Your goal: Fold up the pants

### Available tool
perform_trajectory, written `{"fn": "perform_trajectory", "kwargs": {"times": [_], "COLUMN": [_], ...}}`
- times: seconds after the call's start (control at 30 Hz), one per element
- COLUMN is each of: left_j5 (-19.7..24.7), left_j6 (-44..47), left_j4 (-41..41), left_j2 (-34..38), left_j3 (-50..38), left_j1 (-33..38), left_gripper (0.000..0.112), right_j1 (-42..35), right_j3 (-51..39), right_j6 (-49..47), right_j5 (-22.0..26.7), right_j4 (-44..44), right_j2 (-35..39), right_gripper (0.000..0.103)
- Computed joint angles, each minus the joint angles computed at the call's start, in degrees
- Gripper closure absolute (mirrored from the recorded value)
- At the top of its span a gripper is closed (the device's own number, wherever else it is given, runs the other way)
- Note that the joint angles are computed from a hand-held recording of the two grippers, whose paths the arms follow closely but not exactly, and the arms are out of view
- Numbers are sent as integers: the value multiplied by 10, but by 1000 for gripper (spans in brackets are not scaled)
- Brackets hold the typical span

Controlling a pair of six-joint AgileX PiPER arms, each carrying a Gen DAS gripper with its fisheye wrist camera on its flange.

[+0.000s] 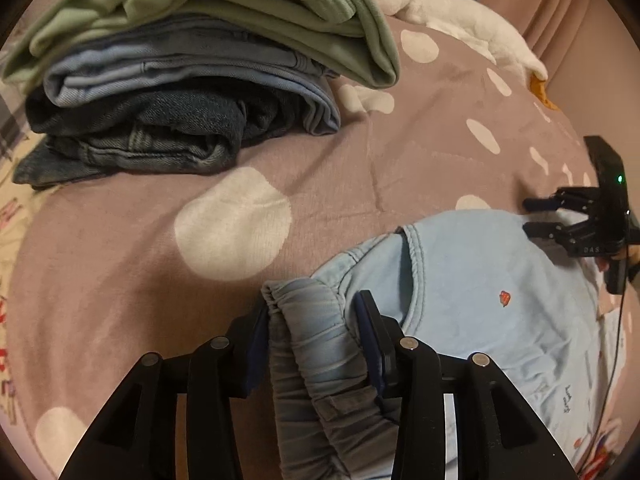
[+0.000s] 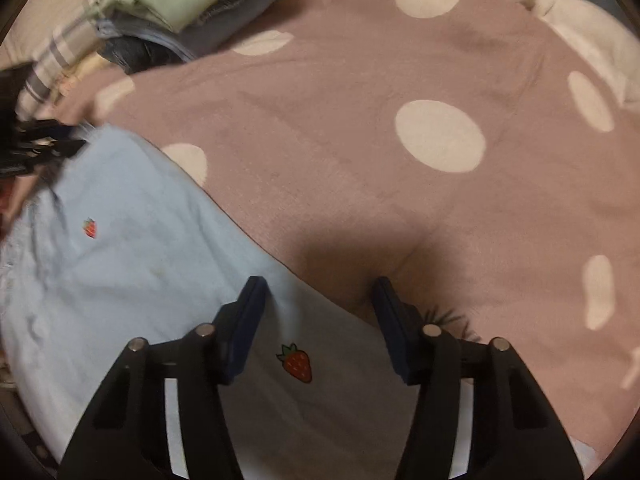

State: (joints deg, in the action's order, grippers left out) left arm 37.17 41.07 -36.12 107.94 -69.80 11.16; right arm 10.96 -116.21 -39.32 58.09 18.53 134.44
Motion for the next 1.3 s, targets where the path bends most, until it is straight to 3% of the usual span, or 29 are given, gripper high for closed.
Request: {"fn": "perform_trajectory", "kwargs": {"times": [0.07,0.1,0.23,0.33,0.4,0.5,0.63,0.77,0.83,1.0,1.1,1.2,1.27,1.3], "left_j5": [0,1,1,-24,-34,-31,8,32,44,84,47,-5,-70,-82], "left_j6": [21,30,21,-18,-24,35,110,136,154,251,274,253,180,155], "left_j4": [-8,-10,-3,20,23,-26,-94,-111,-114,-148,-109,-44,43,68], "left_j2": [-2,-5,-23,-58,-98,-168,-246,-333,-379,-480,-527,-539,-539,-541], "left_j3": [3,6,14,30,48,94,152,216,253,347,404,447,472,478], "left_j1": [1,2,1,-13,-17,-5,26,48,65,141,132,90,24,10], "left_gripper": [73,73,79,99,99,100,101,101,101,101,100,101,100,100], "right_j1": [0,5,20,38,51,56,49,81,92,162,227,298,317,320], "right_j3": [32,53,157,238,278,343,459,589,638,751,813,872,892,899], "right_j6": [-52,-66,-90,-28,11,34,9,47,53,176,271,374,417,430], "right_j5": [7,2,-64,-177,-219,-257,-293,-326,-320,-316,-305,-311,-329,-342], "right_j4": [24,19,-3,-40,-70,-77,-37,-77,-74,-167,-231,-303,-329,-337], "right_j2": [-19,-32,-98,-163,-209,-282,-406,-531,-586,-706,-746,-737,-708,-696], "right_gripper": [92,94,98,98,98,98,97,97,97,97,97,97,97,97]}}
